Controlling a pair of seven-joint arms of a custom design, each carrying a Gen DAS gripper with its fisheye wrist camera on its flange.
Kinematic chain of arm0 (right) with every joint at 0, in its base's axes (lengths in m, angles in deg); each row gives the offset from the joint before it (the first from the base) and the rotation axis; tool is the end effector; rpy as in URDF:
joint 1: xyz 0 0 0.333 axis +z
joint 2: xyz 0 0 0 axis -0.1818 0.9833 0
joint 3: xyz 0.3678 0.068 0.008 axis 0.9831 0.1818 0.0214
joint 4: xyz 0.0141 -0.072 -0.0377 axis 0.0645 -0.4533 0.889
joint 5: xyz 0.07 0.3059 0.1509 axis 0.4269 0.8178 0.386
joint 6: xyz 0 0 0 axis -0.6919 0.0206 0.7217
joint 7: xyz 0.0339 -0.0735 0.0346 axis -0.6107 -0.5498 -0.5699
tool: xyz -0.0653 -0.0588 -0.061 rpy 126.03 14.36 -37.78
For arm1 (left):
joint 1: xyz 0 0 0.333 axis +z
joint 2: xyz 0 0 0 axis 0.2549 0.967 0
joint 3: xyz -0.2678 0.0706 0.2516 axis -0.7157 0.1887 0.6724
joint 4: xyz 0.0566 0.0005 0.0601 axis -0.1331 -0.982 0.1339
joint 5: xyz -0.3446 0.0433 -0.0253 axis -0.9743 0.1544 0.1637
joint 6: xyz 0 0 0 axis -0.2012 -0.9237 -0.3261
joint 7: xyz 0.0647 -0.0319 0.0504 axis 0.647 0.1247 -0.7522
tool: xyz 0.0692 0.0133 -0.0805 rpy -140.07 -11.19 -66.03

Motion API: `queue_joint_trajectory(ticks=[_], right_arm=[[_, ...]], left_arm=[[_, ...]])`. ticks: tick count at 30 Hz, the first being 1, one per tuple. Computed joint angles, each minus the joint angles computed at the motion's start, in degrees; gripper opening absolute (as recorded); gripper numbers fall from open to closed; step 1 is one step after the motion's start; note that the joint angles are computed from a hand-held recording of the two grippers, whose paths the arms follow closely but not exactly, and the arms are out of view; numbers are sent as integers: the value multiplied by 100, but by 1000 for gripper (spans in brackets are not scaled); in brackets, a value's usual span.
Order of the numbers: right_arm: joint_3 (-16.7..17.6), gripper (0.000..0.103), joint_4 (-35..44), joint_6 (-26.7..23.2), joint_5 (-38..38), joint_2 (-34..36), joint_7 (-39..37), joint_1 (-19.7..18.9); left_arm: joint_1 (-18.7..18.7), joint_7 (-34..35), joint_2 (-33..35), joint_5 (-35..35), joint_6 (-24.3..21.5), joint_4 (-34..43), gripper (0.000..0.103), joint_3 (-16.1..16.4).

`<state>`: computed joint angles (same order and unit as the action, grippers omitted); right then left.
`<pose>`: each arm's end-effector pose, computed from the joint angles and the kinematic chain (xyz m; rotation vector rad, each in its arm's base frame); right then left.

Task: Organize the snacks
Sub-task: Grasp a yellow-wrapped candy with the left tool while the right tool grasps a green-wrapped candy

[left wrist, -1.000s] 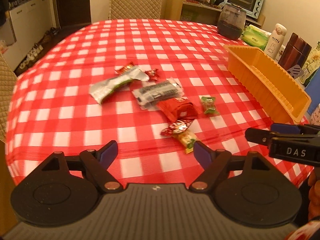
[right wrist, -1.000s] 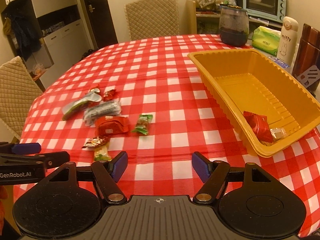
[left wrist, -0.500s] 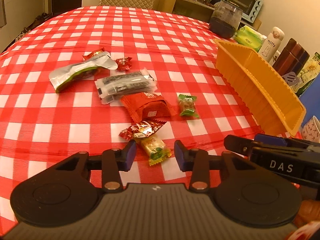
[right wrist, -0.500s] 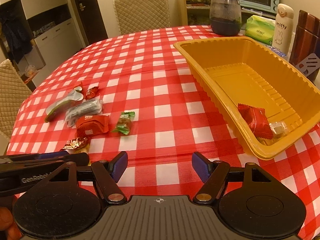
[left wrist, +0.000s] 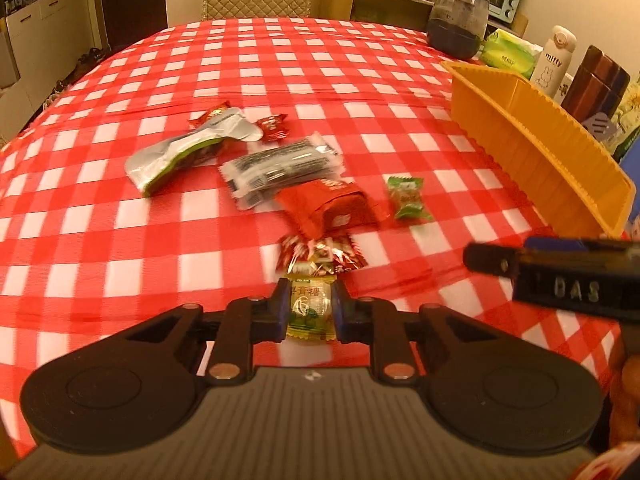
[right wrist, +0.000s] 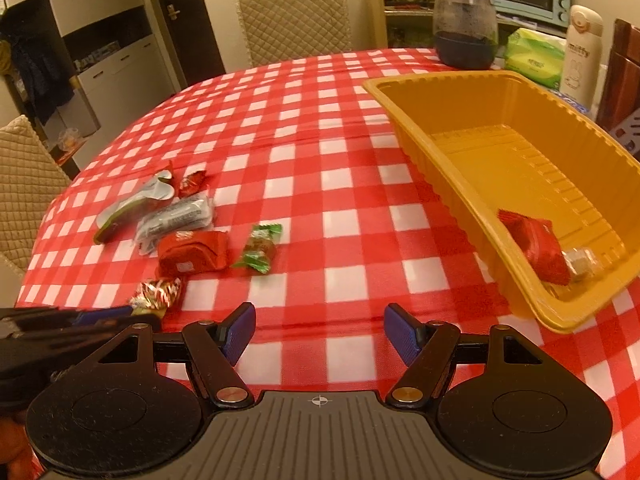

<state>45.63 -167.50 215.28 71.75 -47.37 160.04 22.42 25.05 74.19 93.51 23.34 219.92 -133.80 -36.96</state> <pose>0.6394 0.1841 0.2848 -1.4392 2.0054 -0.5509 0.7055 -0.1189 0.2923 -1.4346 2.3341 -0.8711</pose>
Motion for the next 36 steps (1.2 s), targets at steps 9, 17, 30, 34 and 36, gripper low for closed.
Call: queue_joint_trajectory(ticks=[9, 17, 30, 34, 36], right_arm=[[137, 59, 795, -113, -226, 380, -95, -178], [-182, 41, 1706, -724, -468, 888, 182, -112], [-560, 24, 1820, -1128, -1329, 981, 796, 104], [-706, 23, 1498, -1009, -1408, 811, 909, 271], [-796, 19, 1314, -953, -1402, 708, 947, 380]], left_arm=[[160, -229, -209, 26, 246, -130, 19, 118], [326, -264, -113, 58, 177, 10, 19, -85], [365, -264, -103, 69, 198, -27, 19, -142], [404, -240, -160, 103, 275, -117, 19, -192], [443, -229, -193, 127, 322, -177, 19, -243]])
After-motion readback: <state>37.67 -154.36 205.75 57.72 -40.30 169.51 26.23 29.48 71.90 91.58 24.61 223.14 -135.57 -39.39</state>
